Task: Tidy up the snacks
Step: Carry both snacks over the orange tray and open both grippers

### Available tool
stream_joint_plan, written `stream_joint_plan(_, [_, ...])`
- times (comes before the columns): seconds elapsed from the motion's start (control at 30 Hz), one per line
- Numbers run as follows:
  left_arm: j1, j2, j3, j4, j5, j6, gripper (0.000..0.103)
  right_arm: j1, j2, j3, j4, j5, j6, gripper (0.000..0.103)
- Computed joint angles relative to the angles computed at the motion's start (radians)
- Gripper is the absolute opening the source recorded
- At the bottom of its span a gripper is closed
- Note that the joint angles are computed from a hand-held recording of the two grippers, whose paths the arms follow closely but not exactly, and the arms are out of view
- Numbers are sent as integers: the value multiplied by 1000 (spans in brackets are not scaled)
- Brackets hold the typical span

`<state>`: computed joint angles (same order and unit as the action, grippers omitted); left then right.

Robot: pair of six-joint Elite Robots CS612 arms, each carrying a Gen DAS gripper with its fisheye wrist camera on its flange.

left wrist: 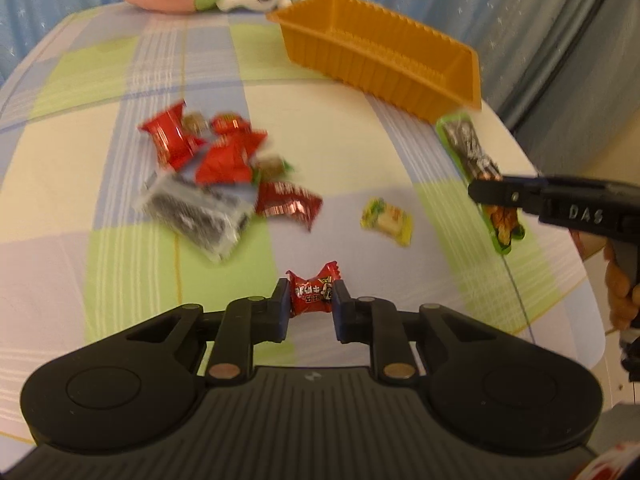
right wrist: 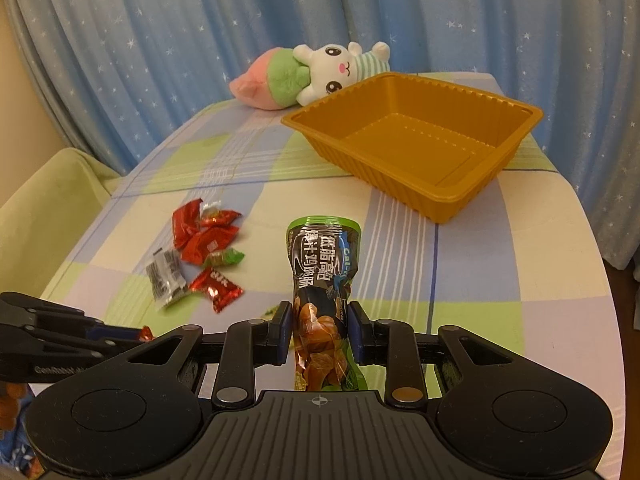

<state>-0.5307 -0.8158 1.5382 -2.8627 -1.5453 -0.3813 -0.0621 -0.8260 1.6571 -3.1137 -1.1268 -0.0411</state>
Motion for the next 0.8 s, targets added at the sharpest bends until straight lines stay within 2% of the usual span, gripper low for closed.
stream_joint_plan(0.13, [13, 9, -38, -12, 6, 12, 19, 3, 9, -28, 3, -7, 32, 30])
stream_joint_plan(0.27, [29, 39, -113, -11, -6, 48, 19, 5, 19, -59, -13, -25, 90, 30])
stream_joint_plan(0.53, [54, 139, -328, 21, -65, 153, 19, 16, 48, -140, -43, -106, 220, 30])
stream_joint_plan(0.8, [70, 261, -569, 129, -132, 234, 19, 26, 103, -263, -2, -206, 331, 30])
